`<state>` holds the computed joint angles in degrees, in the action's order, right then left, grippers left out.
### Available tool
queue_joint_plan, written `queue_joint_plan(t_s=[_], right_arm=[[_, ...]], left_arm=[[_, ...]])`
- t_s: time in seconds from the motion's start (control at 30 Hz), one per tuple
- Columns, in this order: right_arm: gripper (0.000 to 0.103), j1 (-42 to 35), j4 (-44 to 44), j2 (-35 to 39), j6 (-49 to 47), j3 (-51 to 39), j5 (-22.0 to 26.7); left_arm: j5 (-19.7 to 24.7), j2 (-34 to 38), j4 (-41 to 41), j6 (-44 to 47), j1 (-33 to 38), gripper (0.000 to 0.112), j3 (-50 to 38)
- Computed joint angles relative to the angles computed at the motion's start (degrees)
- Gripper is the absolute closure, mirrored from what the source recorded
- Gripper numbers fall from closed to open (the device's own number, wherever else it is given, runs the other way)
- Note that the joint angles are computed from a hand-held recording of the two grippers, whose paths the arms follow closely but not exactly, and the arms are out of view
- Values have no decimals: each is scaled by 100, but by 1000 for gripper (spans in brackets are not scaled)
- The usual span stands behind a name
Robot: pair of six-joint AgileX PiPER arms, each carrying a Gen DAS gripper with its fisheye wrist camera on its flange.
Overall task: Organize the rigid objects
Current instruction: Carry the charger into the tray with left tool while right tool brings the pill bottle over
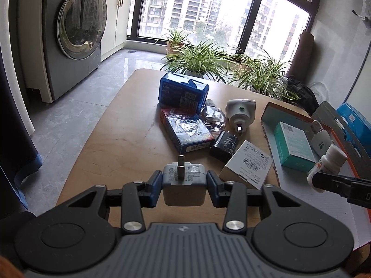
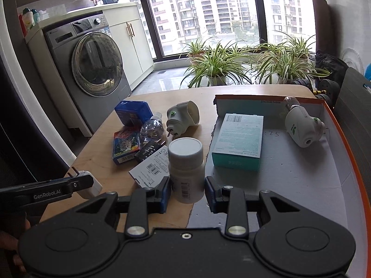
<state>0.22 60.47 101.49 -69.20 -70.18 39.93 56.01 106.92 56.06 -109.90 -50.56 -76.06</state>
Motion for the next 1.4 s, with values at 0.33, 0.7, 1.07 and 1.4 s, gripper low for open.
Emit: queue_joint_plan(t_s=[0.33,0.7,1.07,1.4], right_arm=[[63,-375,173,-198,-170,92,47],[63,-1037,340,-220,-250,39,71],[63,-1596,300,-48,-30,-286,65],[63,-1758,257,127,33,-480,102]], left_arm=[[-58,430,28,576,-151,70,-949],[-208,1536,-302,1904,-99,70,-2902],[114,3058,-1108,3616,-24,70,-5739],[702,3861,-1494,4392,-84,70,-7403]])
